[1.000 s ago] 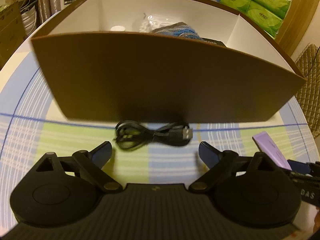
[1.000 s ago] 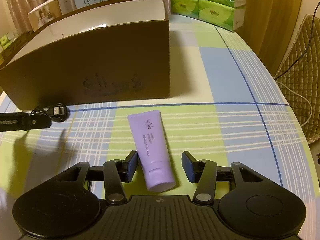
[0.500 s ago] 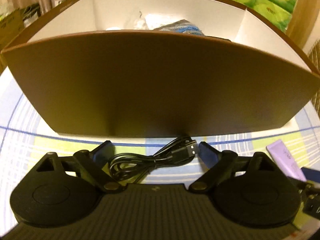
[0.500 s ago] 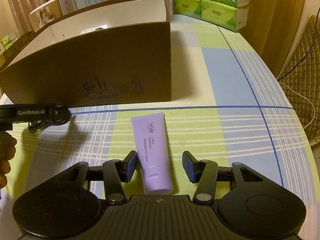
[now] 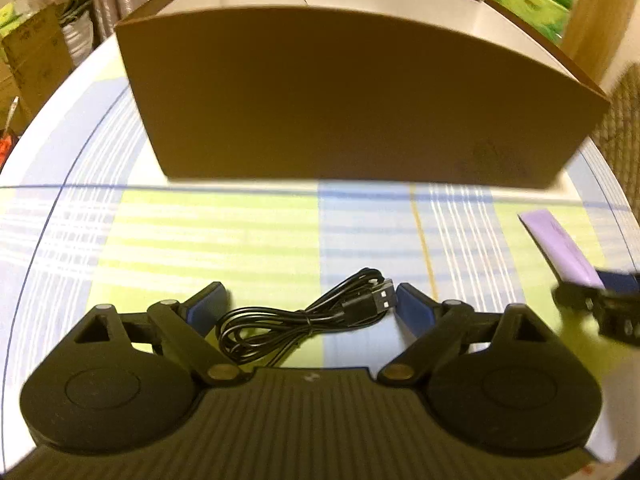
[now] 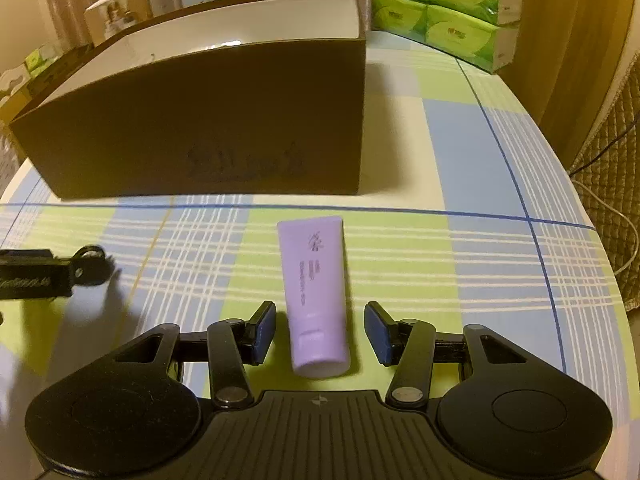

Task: Organize objects
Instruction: 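Grasp the purple tube with the right tool while the left tool grasps the black cable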

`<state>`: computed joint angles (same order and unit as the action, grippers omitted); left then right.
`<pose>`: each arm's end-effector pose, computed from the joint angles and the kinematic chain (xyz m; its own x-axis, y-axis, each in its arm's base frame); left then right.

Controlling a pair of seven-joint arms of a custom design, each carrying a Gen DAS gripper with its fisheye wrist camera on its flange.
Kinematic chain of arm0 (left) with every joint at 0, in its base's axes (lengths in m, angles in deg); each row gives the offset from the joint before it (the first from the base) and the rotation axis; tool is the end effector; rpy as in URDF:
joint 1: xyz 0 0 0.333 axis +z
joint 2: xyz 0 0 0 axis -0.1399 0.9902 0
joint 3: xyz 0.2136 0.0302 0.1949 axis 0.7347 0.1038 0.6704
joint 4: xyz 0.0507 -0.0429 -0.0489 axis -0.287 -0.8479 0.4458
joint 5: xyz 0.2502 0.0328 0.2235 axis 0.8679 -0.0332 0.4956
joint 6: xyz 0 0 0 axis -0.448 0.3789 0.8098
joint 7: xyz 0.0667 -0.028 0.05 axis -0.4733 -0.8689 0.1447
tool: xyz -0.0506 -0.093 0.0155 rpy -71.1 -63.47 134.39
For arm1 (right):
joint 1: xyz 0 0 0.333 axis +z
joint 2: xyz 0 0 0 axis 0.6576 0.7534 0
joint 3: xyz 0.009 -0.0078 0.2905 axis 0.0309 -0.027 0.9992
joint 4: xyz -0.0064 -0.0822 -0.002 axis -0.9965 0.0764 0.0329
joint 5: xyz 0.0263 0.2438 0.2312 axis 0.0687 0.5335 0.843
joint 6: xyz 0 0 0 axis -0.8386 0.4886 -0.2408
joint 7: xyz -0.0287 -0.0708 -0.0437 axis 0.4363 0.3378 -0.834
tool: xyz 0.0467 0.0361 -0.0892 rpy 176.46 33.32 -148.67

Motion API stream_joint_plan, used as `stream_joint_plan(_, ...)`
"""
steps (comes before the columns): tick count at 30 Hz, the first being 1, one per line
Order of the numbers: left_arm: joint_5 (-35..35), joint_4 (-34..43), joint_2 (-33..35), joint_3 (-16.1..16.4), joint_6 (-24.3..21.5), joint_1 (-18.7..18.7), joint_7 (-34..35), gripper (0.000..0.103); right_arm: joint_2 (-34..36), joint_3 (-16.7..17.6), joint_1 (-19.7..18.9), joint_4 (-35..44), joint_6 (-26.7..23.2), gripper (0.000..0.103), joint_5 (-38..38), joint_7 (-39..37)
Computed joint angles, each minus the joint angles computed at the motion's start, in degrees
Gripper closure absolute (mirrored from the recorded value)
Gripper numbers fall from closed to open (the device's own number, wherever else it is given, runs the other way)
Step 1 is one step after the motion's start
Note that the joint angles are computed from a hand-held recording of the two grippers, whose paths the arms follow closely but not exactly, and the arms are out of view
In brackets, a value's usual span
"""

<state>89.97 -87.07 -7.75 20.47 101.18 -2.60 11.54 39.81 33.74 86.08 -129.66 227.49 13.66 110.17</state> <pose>0.6393 -0.1073 0.2646 -0.2794 -0.9583 0.0595 -0.8119 0.2028 -0.5474 0.5734 0.3380 0.2708 -0.0225 -0.9975 -0.0669 -0.8175 0.0569 -0.5731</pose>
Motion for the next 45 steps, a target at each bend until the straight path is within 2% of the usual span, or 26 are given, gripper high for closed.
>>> stream_joint_plan(3, 0.5, -1.9, -0.6, -6.4, -1.2, 6.4, 8.6, 0.014, -0.8, 0.0, 0.2, -1.7, 1.3, 0.056, -0.1, -0.3)
stream_joint_plan(5, 2.2, -3.1, -1.3, -7.2, 0.1, 7.4, 14.1, 0.014, -1.2, -0.1, 0.3, -2.6, 2.1, 0.056, 0.2, -0.6)
stream_joint_plan(9, 3.0, -4.6, -1.7, -10.9, -0.6, 11.0, 25.0, 0.016, -1.7, -0.2, 0.4, -3.6, 2.7, 0.056, 1.3, -1.2)
stream_joint_plan(11, 3.5, -4.6, -1.8, -10.2, -1.0, 10.3, 28.4, 0.024, -1.9, -0.7, 0.9, -3.9, 2.8, 0.056, 1.7, -1.2)
stream_joint_plan(12, 3.4, -4.9, -1.9, -9.5, -0.7, 9.8, 29.3, 0.033, -2.0, -0.9, 1.2, -4.1, 2.7, 0.056, 1.8, -1.1)
stream_joint_plan(13, 2.8, -5.7, -2.4, -9.5, -0.6, 10.1, 30.1, 0.037, -2.1, -1.3, 1.5, -4.4, 2.8, 0.056, 1.9, -0.9)
stream_joint_plan(14, 1.7, -5.6, -2.1, -10.3, -0.7, 10.8, 30.9, 0.04, -2.2, -1.6, 1.8, -4.8, 3.0, 0.056, 1.9, -0.6)
stream_joint_plan(15, 0.5, -5.0, -1.7, -10.9, -1.4, 11.2, 31.3, 0.048, -2.3, -1.8, 2.1, -5.1, 3.1, 0.056, 2.0, -0.4)
stream_joint_plan(18, -4.1, -2.0, -0.2, -11.6, -4.2, 11.3, 30.4, 0.066, -2.6, -2.3, 2.6, -5.6, 3.2, 0.056, 2.0, -0.2)
stream_joint_plan(21, -8.1, 1.0, 0.4, -8.9, -5.9, 8.5, 25.8, 0.075, -2.5, -2.4, 2.7, -5.4, 2.8, 0.056, 2.1, -0.3)
stream_joint_plan(23, -8.8, 2.5, 0.5, -5.8, -6.2, 5.5, 22.1, 0.075, -2.5, -2.2, 2.5, -5.2, 2.7, 0.056, 2.1, -0.4)
stream_joint_plan(29, -6.7, 3.1, -0.7, -0.6, -7.3, 1.0, 16.7, 0.07, -1.6, -2.1, 2.0, -3.7, 2.0, 0.056, 1.6, -1.0)
stream_joint_plan(34, -5.9, 2.7, -1.8, 0.2, -8.8, 0.4, 14.7, 0.071, 0.3, -1.9, 1.2, -0.3, 0.1, 0.056, 0.7, -2.0)
stream_joint_plan(35, -5.9, 2.3, -1.9, 0.1, -8.5, 0.4, 14.6, 0.073, 0.7, -1.9, 1.2, 0.4, -0.3, 0.056, 0.3, -2.2)
stream_joint_plan(37, -6.0, 1.1, -2.4, -0.1, -7.2, 0.7, 14.1, 0.085, 1.5, -2.2, 1.4, 1.4, -0.6, 0.056, -0.6, -2.0)
stream_joint_plan(40, -5.7, 0.2, -3.1, 0.5, -6.9, 0.1, 12.3, 0.088, 2.1, -2.6, 1.6, 1.9, -0.2, 0.057, -1.3, -1.1)
stream_joint_plan(43, -5.0, 0.0, -3.3, 0.7, -7.2, -0.2, 11.5, 0.089, 2.4, -2.6, 1.6, 1.8, 1.2, 0.072, -2.1, -1.8)
stream_joint_plan(45, -5.1, 0.1, -3.4, 0.4, -7.8, 0.1, 11.2, 0.089, 2.6, -2.4, 1.8, 2.1, 1.3, 0.073, -2.1, -2.4)
